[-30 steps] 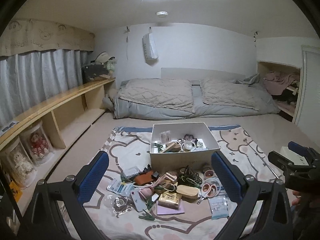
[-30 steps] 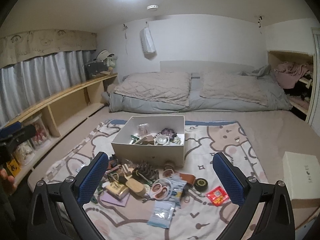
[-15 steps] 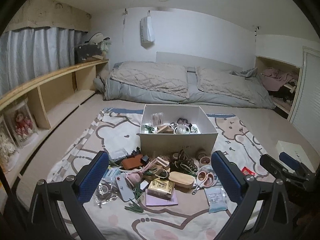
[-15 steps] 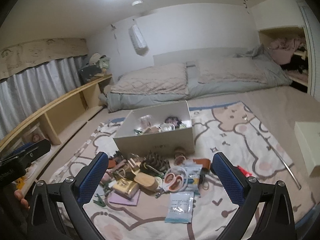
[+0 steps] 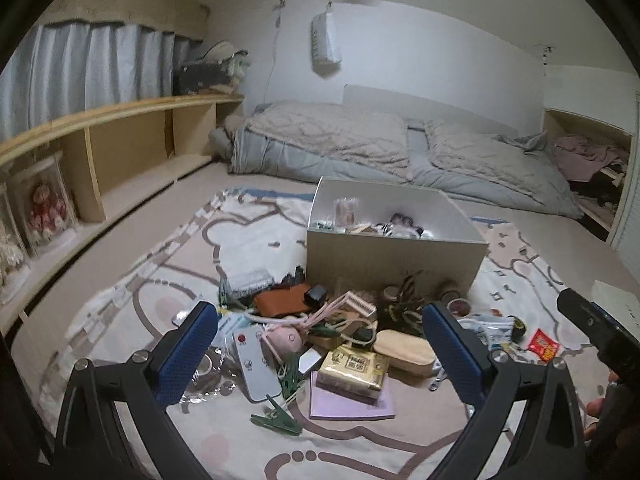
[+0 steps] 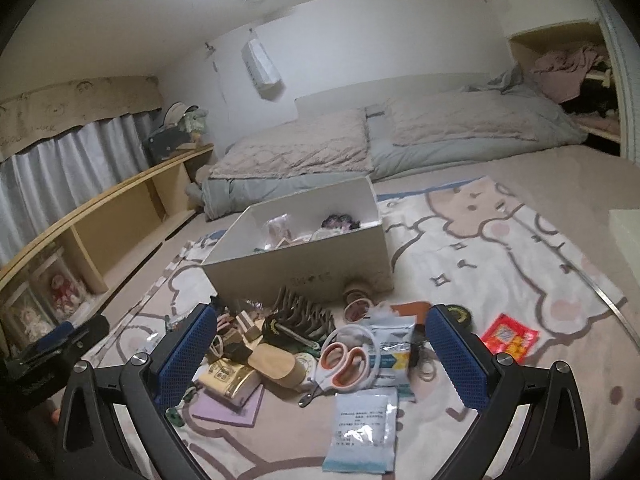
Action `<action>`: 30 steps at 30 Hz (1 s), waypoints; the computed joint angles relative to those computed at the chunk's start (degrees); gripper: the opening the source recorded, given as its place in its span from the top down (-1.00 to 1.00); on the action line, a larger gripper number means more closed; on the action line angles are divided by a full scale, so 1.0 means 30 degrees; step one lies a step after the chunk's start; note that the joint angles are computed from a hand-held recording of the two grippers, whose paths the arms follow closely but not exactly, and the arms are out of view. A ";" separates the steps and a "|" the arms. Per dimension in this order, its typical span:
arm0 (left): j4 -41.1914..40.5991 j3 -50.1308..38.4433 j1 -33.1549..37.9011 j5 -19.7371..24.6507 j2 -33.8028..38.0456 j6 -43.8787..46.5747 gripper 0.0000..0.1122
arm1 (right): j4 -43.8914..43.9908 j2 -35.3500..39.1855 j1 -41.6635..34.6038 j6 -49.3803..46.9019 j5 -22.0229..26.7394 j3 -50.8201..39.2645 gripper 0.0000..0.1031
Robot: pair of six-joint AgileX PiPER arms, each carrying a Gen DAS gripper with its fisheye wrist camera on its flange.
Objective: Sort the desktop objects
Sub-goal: 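Lower the right tool over the white-blue medicine packet while the left tool approaches the green clothespin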
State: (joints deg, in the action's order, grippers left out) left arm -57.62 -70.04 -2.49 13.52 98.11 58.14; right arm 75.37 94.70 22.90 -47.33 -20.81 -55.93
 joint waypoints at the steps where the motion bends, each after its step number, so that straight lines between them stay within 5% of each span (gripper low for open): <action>1: -0.0850 -0.0029 -0.0059 -0.0334 0.0419 0.0800 -0.83 | -0.1421 0.0382 -0.0269 0.1293 0.0379 -0.0006 -1.00; 6: -0.3981 -0.0160 -0.0248 -0.0943 0.1718 0.3497 -0.83 | -0.6004 0.1761 -0.1277 0.5377 0.1384 0.0078 -1.00; 14: 0.0289 -0.0604 -0.0687 -0.1122 0.3378 -0.0603 -0.83 | -1.3004 0.3328 -0.2540 1.2157 0.2100 0.0139 -1.00; 20: 0.5271 -0.0723 -0.0766 -0.1090 0.4162 -0.5597 -0.83 | -1.2753 0.3299 -0.2970 1.1987 0.2306 0.0792 -1.00; 30: 0.7692 -0.0197 -0.0599 -0.2231 0.4274 -0.7440 -0.83 | -0.9501 0.3044 -0.3262 0.7031 0.2175 0.1513 -1.00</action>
State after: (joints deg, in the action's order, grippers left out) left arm -34.55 -70.63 -4.29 6.83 110.93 35.82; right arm 46.87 103.83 13.11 -26.23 -14.29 -51.39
